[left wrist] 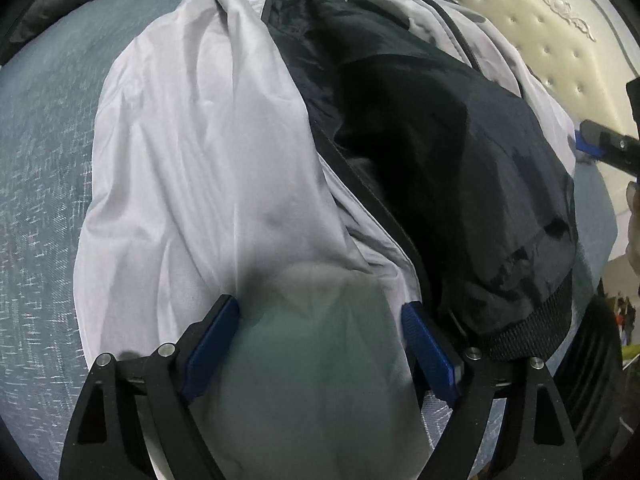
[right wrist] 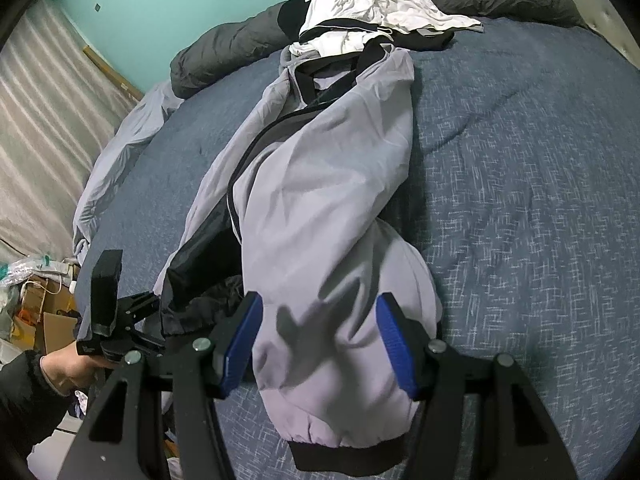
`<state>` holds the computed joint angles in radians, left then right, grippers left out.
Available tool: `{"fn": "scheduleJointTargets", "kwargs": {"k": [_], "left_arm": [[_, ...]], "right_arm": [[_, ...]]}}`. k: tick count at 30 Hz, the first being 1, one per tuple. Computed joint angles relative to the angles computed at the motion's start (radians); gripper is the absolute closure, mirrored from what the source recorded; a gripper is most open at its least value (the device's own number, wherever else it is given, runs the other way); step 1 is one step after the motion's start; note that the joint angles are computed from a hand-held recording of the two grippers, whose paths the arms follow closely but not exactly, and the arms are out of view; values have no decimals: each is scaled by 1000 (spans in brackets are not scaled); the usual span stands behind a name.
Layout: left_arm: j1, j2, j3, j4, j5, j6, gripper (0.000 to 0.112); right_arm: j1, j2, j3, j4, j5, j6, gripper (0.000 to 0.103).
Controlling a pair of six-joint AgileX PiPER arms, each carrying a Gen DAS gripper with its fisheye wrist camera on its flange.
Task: Fold clothes
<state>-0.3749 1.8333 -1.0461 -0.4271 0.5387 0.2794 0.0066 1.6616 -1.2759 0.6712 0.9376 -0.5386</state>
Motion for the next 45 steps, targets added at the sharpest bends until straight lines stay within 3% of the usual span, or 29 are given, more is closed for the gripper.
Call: {"fn": "scheduleJointTargets", "kwargs": {"k": [17,31,35,40,45], "left_arm": [[26,15,-23,-77,29,43,23],[-34,22,-57,82,29,-111,24],[-58,0,-49,184,18,-204,38],[-71,-37,-42,209,28,-223,60],[-47,-59,-69,141,93,-134,97]], "right_arm": [[-5,-5,5,11,0,-4,43],[-10,-9,8,17,4,-1,43],[-14,-11,8,15,4,3,43],[-20,-16,10,18,7,9,43],[-24,-25,10,17,12,10,43]]}}
